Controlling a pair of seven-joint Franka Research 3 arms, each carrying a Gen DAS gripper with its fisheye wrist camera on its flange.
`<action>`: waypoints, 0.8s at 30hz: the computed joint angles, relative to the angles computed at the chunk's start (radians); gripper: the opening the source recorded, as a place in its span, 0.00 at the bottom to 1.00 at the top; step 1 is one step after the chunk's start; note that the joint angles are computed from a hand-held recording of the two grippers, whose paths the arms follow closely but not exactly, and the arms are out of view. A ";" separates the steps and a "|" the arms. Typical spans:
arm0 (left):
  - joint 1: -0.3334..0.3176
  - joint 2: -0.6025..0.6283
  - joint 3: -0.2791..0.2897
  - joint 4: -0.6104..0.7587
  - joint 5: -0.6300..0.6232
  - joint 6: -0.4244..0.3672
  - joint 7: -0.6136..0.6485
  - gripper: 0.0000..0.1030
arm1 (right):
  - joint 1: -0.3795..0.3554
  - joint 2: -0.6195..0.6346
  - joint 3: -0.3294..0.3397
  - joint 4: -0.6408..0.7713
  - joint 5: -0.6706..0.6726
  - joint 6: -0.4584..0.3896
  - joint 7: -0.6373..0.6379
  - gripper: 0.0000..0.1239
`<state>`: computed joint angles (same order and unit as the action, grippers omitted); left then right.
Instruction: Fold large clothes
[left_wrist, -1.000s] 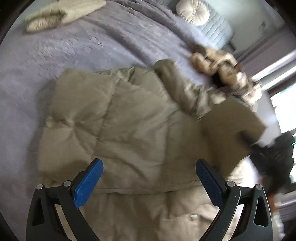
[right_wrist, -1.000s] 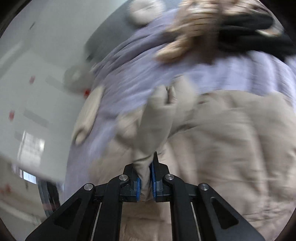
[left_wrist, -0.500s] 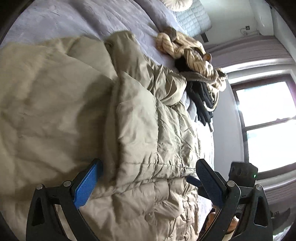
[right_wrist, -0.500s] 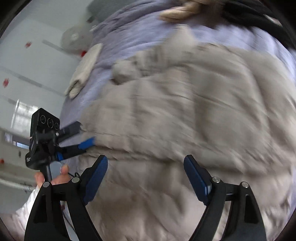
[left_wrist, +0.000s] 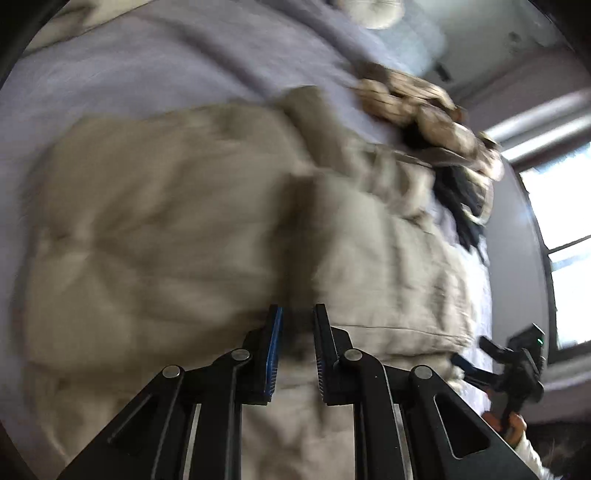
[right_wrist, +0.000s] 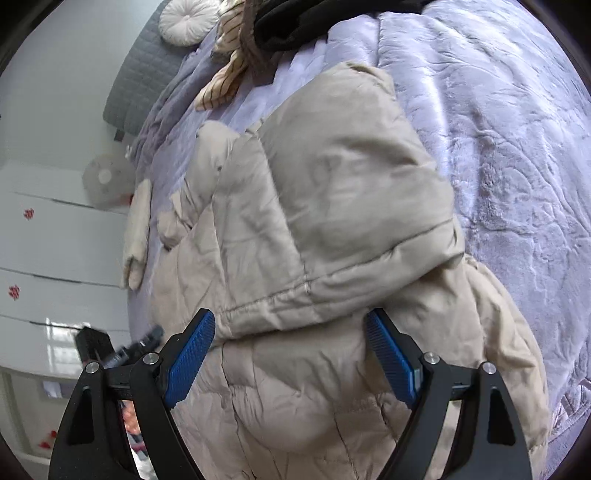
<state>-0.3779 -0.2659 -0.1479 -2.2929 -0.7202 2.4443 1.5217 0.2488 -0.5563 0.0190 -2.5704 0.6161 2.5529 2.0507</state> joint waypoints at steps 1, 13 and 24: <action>0.006 0.002 0.008 -0.008 -0.006 -0.010 -0.012 0.02 | 0.002 0.001 -0.010 -0.005 0.015 0.015 -0.005 0.70; -0.007 -0.016 -0.017 0.019 -0.094 0.020 0.095 1.00 | 0.020 0.031 -0.016 0.001 0.069 0.050 -0.018 0.70; 0.000 0.147 -0.075 0.172 0.060 -0.053 0.045 0.08 | 0.017 -0.015 -0.021 -0.045 0.095 0.102 -0.004 0.70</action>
<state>-0.3776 -0.1193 -0.2225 -2.1208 -0.6601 2.3910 1.5666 0.2656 -0.5712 -0.0018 -2.6159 0.7107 2.6550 2.0472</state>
